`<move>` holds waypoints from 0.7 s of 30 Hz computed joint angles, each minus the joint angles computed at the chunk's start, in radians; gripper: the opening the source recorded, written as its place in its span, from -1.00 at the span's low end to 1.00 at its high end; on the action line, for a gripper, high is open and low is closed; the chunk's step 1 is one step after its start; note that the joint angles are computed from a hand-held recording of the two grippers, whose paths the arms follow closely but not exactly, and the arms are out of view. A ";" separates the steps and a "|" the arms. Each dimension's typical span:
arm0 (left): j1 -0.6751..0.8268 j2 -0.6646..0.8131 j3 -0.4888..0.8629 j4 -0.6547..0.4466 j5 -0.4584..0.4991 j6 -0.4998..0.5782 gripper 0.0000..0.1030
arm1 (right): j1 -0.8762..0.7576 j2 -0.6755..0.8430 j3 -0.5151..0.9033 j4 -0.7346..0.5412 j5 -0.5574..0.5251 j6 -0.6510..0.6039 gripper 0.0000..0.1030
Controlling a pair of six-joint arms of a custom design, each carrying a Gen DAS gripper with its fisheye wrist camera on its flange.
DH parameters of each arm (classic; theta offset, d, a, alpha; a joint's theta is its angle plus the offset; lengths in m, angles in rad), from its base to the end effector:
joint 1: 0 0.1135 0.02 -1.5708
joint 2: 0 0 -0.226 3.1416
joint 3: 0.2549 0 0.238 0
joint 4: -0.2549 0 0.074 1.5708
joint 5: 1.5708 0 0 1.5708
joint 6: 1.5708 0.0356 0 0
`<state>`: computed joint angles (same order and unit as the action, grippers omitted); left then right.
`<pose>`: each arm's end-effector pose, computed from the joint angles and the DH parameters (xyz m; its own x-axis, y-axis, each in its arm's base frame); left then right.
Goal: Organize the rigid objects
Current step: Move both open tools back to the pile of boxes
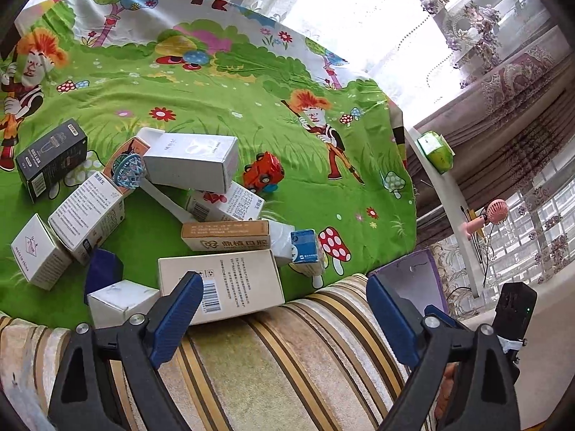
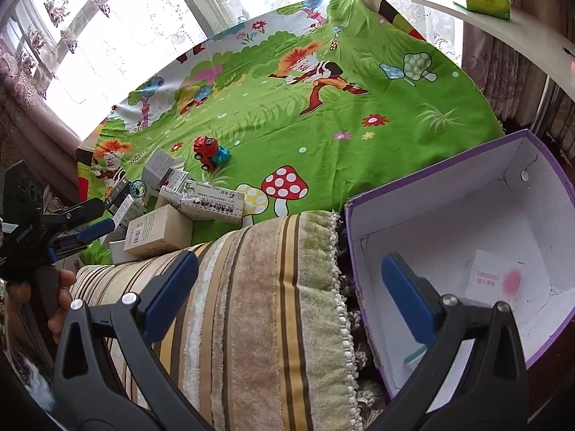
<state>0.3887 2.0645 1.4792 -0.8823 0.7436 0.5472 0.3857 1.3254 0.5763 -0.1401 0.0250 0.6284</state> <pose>0.3446 0.1151 0.1356 -0.8976 0.0462 -0.4383 0.2958 0.8004 -0.5214 0.2261 0.0908 0.1347 -0.7946 0.3116 -0.5211 0.1305 0.9258 0.3547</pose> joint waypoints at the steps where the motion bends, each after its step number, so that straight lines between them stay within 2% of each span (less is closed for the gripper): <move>1: -0.001 0.035 0.043 -0.018 0.000 -0.008 0.99 | -0.003 0.033 0.019 0.012 -0.020 0.004 0.99; 8: -0.045 0.265 0.343 -0.156 -0.062 -0.028 1.00 | -0.023 0.276 0.190 0.057 -0.152 0.027 0.99; 15: -0.078 0.466 0.607 -0.298 -0.103 0.007 1.00 | -0.025 0.457 0.360 0.044 -0.217 0.028 0.99; 21: -0.083 0.557 0.731 -0.367 -0.120 0.023 1.00 | -0.029 0.560 0.468 0.027 -0.265 0.035 0.99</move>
<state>0.3056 2.6219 2.2099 -1.2492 0.6231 0.5703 0.3569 1.8850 1.0439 -0.1134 -0.2400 0.6636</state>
